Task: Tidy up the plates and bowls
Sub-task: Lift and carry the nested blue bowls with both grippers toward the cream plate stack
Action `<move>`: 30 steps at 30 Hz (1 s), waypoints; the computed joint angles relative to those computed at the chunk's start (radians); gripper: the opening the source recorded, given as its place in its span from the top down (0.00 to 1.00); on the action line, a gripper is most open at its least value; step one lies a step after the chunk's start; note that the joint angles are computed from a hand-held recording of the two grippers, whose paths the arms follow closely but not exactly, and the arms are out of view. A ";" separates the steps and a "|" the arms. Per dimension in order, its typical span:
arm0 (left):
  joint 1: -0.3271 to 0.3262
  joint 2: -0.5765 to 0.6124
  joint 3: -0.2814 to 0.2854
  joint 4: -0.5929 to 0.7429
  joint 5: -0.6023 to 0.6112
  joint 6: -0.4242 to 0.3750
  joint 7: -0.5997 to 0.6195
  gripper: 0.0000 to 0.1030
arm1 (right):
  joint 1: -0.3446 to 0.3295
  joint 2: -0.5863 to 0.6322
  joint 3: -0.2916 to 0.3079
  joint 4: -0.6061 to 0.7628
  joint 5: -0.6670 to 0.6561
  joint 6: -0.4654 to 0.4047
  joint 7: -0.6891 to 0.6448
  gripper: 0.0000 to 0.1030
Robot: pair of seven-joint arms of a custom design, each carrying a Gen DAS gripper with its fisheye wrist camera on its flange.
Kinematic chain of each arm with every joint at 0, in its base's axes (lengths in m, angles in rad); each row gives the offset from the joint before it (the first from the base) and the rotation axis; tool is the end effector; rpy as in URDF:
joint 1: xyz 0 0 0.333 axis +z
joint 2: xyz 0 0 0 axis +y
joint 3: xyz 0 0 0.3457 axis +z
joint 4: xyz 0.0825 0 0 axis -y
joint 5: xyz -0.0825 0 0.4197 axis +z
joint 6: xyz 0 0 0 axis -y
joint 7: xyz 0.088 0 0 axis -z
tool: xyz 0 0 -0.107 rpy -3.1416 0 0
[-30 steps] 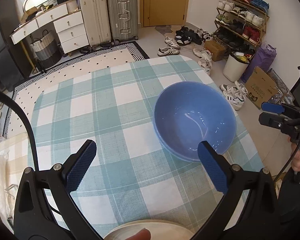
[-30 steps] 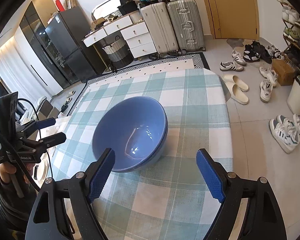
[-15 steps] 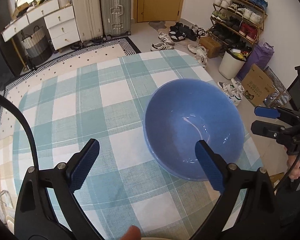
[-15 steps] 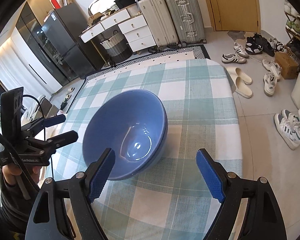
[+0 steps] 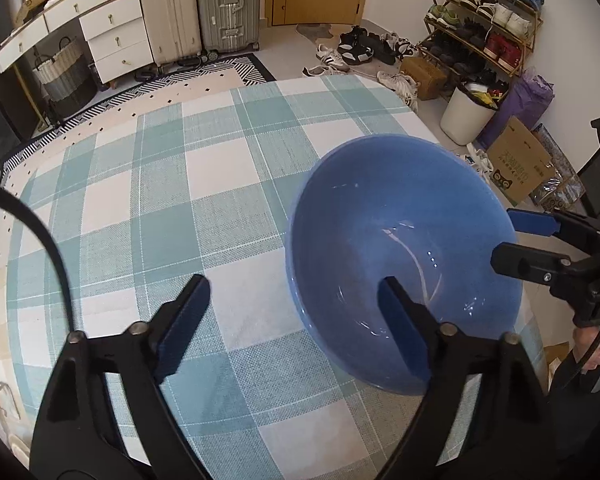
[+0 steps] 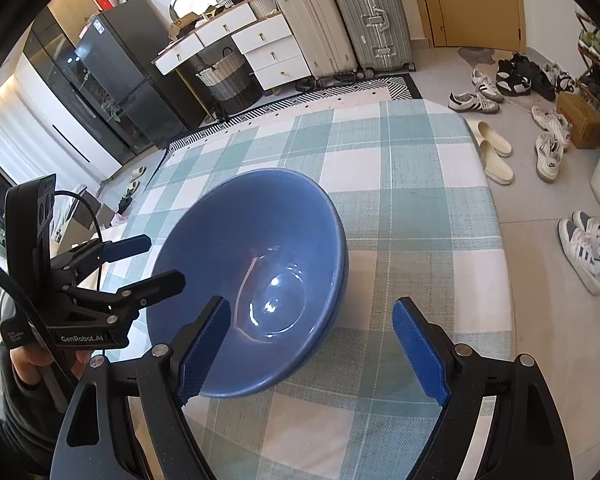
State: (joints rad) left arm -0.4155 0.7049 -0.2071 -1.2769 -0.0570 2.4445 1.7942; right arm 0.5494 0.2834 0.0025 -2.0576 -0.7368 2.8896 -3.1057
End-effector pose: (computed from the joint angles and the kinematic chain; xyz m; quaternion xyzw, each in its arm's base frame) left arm 0.7022 -0.4432 0.4026 -0.3951 0.8843 -0.2410 0.0614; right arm 0.5371 0.3768 0.3526 -0.5301 0.7890 -0.0996 0.2943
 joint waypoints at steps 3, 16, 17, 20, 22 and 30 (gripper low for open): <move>-0.010 0.025 0.013 0.034 0.012 -0.026 -0.023 0.43 | -0.005 0.019 0.005 0.016 0.020 -0.005 -0.019 0.18; -0.003 0.072 -0.006 0.085 -0.006 -0.059 -0.003 0.77 | -0.015 0.076 0.020 0.055 0.142 -0.013 -0.153 0.50; 0.000 0.073 -0.012 0.085 -0.014 -0.059 0.003 0.82 | -0.014 0.079 0.020 0.057 0.149 -0.012 -0.161 0.51; -0.012 0.073 -0.003 0.085 -0.007 -0.054 0.006 0.85 | -0.007 0.085 0.015 0.061 0.168 -0.021 -0.174 0.60; -0.013 0.072 -0.003 0.080 -0.008 -0.046 0.006 0.85 | 0.001 0.082 0.007 0.059 0.169 -0.032 -0.169 0.69; -0.028 0.054 0.012 0.048 0.023 -0.015 -0.001 0.85 | 0.020 0.107 0.006 0.111 0.149 -0.132 -0.194 0.72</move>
